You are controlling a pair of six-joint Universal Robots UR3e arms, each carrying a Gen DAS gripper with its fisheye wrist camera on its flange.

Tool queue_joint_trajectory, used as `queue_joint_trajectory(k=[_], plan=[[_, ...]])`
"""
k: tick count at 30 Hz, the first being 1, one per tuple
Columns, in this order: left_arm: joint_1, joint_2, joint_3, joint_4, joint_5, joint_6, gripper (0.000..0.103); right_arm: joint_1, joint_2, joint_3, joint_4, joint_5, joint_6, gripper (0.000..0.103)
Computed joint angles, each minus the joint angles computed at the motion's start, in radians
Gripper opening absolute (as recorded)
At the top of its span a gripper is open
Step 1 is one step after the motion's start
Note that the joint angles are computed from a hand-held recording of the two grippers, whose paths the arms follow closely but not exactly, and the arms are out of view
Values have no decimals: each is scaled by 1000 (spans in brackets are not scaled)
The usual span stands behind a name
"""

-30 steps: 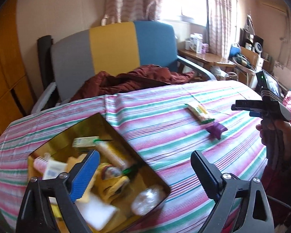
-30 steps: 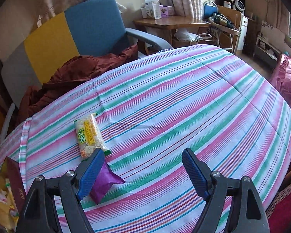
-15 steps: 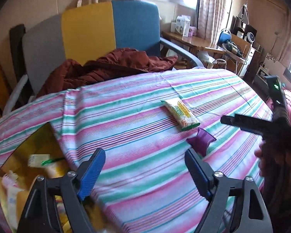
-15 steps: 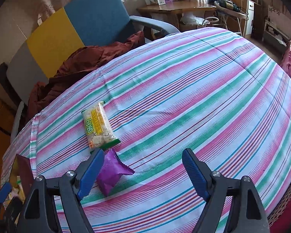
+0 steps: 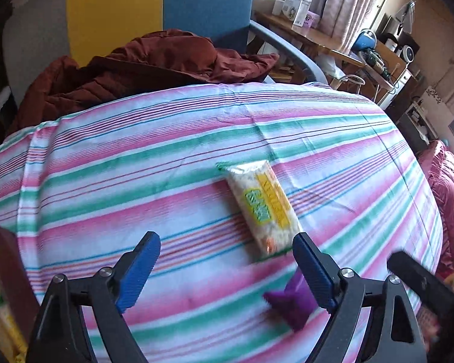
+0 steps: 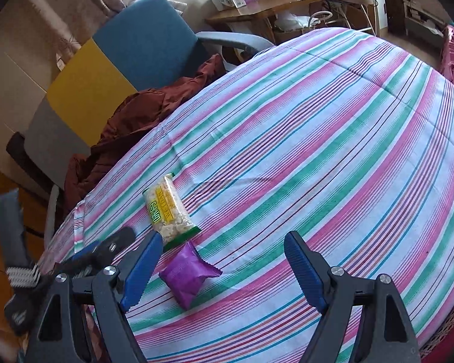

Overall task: Organize objects
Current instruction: 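Grasp the second WEIDAN snack packet with left tool while right tool grasps purple candy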

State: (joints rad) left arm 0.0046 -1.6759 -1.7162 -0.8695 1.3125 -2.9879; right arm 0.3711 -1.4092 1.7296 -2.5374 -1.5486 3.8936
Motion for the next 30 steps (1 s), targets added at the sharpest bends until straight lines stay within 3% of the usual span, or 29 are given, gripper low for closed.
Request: queue_joint_trajectory(k=[7,12,13,15,17,25,30], plan=[[-113,-223,216,-12,80,-80,94,-2,17,-1,-12,26,-13,84],[-163,-364,337,-54,163,-74,92,-2,28,-15,8,31,-23,84],[-152,-343,296,-7,154,-69,89,1,31,-19,13,29,-26,84],[-132,-300,238,29,158,-54,62,4,40,-32,24,34,-37,84],[-73,-240,176,20,109,-8,52,10,54,-51,34,42,-56,84],[113,64,-176,61,54,130,50,41,127,-147,122,57,-114,79],[218,294,-383,16,-6,226,50,11,171,-151,121,207,-123,79]])
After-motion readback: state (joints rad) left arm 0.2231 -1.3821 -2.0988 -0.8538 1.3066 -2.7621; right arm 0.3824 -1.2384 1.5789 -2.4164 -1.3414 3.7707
